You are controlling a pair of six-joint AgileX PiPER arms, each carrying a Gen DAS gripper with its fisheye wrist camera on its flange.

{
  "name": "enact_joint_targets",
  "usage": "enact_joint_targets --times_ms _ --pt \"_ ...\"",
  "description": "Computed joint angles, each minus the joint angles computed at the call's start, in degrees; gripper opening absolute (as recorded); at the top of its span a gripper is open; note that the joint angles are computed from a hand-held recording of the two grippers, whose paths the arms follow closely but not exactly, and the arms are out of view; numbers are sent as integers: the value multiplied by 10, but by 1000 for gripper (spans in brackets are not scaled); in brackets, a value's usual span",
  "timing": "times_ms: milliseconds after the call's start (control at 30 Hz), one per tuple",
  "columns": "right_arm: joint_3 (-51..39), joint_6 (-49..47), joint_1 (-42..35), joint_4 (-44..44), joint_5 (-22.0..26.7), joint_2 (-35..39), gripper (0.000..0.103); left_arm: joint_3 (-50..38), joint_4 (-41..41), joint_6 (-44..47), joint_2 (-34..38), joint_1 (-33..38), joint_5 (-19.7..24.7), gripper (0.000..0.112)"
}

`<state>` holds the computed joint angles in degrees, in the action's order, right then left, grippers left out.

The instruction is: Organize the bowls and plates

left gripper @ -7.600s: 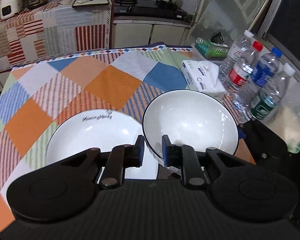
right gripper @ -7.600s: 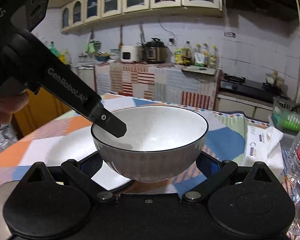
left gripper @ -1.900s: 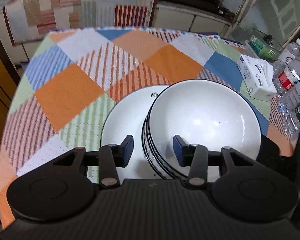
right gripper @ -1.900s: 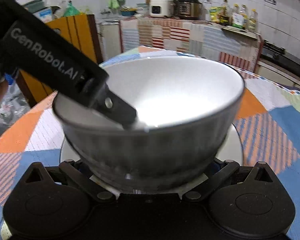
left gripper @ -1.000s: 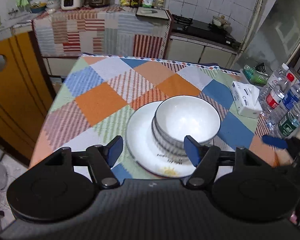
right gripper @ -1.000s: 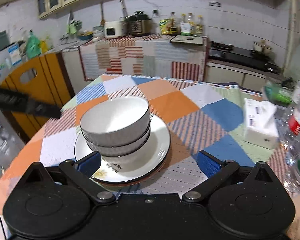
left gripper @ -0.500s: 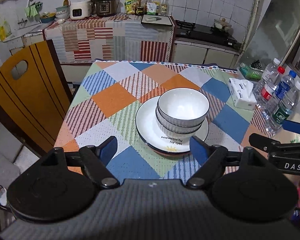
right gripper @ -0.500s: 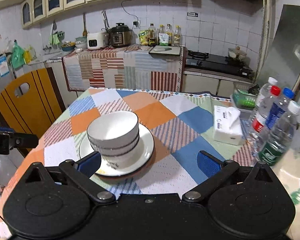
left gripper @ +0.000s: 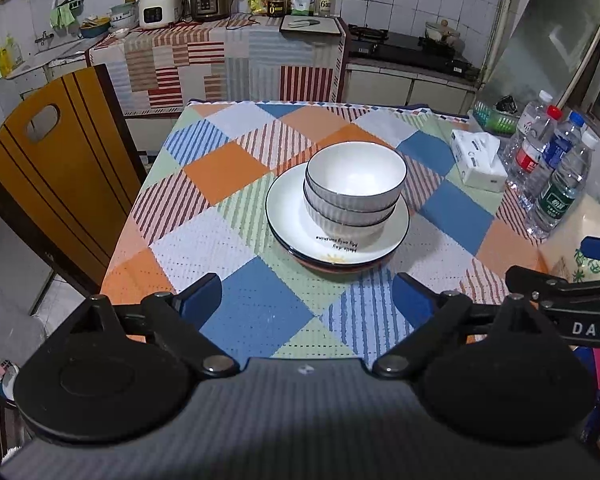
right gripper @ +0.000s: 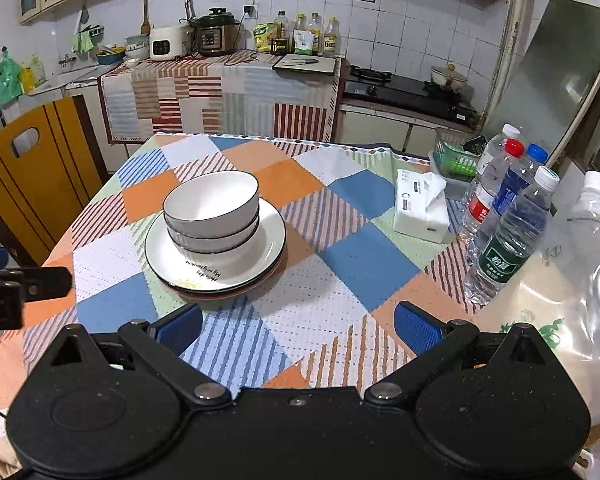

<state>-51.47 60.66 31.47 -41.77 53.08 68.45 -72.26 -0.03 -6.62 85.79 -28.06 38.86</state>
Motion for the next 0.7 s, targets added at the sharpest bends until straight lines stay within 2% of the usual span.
enact_joint_targets --times_ms 700 --pt "-6 6 27 8 31 2 103 12 42 -44 -20 -13 16 95"
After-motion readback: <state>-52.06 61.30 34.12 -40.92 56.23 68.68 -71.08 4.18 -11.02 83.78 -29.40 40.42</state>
